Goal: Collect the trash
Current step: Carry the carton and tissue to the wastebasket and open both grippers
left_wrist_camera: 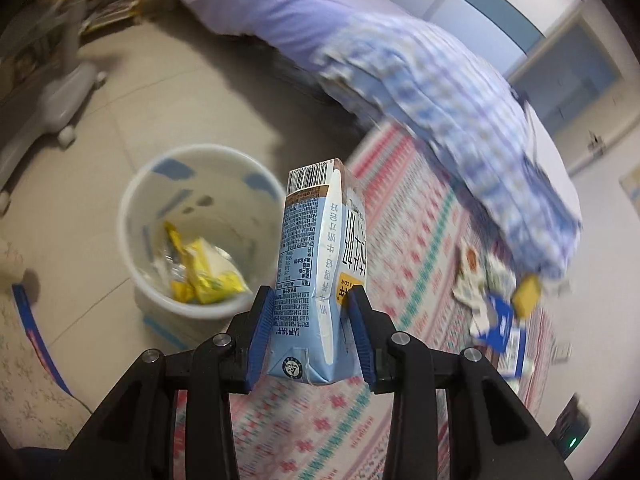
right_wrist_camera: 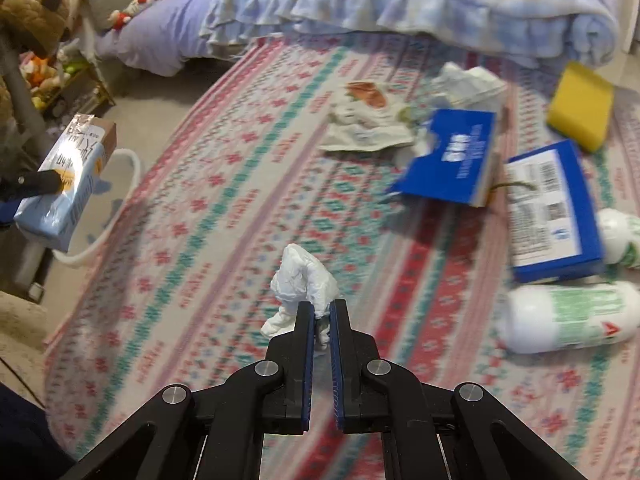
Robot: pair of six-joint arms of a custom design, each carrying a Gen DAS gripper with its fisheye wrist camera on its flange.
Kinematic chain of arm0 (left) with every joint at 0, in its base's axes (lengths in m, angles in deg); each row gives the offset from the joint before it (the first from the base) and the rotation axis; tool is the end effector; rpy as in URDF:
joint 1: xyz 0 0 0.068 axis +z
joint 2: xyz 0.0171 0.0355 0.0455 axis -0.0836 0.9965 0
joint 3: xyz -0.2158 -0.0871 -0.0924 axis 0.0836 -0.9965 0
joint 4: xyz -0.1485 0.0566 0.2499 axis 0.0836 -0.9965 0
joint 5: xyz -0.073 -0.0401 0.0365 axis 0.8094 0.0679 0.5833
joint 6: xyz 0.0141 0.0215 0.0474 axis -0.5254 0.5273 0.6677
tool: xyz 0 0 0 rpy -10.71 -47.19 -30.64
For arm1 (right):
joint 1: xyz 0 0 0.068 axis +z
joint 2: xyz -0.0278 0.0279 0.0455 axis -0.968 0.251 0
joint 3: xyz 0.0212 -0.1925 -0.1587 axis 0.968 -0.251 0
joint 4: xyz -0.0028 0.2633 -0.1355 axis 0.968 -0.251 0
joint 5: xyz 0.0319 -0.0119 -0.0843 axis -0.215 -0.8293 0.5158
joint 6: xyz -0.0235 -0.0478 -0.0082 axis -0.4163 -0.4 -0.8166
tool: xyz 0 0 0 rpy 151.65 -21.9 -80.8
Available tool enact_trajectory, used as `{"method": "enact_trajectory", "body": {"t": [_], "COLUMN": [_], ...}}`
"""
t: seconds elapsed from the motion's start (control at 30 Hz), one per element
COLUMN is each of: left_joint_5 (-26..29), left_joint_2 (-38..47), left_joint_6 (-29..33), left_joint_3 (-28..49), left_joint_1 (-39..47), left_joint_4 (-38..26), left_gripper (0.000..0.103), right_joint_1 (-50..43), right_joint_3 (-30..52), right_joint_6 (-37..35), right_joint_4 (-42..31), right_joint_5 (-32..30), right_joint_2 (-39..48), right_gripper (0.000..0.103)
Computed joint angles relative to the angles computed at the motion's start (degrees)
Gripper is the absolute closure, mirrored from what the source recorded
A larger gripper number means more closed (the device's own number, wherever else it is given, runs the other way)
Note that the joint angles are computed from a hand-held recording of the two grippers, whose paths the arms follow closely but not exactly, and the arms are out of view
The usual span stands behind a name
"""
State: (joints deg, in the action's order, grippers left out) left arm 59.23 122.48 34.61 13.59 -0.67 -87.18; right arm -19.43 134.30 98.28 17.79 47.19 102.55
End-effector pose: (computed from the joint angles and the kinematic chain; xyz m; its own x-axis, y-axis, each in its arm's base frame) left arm 0.3801 0.0127 0.3051 -0.9268 0.0280 -0.3745 0.1709 0.9195 -0.3540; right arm 0.1404 0.1769 0.2436 -0.7481 0.3945 -0.5336 0.3505 0.9177 0.1871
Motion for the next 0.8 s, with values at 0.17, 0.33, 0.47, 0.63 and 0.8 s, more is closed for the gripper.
{"method": "enact_trajectory", "body": {"t": [0.17,0.33,0.47,0.63,0.8], "left_joint_5": [-1.3,-1.0,-0.3,1.3,1.7], "left_joint_2": [3.8,6.9,8.3,12.0,14.6], "left_joint_6": [-1.1,0.0,0.2,-1.0,-2.2], "left_joint_3": [4.6,7.1,9.0,13.2,16.1], "left_joint_1": [3.7,5.1,6.0,7.5,9.0], "left_joint_4": [1.3,-0.1,-0.3,-2.0,-2.2], "left_gripper": [0.063,0.063,0.063,0.063,0.063], "right_joint_1": [-1.2,-3.8,-5.7,-8.0,-10.0], "right_joint_3": [2.6,5.8,8.3,15.5,27.0], "right_joint_6": [-4.3,-8.2,-10.8,-14.7,-19.4], "right_joint_4": [6.3,12.4,18.3,24.2,27.8], "right_joint_5": [-0.8,-3.3,-6.4,-9.5,-12.8], "right_joint_2": [5.8,12.0,16.6,25.2,37.2], "right_gripper": [0.096,0.096,0.096,0.096,0.095]}}
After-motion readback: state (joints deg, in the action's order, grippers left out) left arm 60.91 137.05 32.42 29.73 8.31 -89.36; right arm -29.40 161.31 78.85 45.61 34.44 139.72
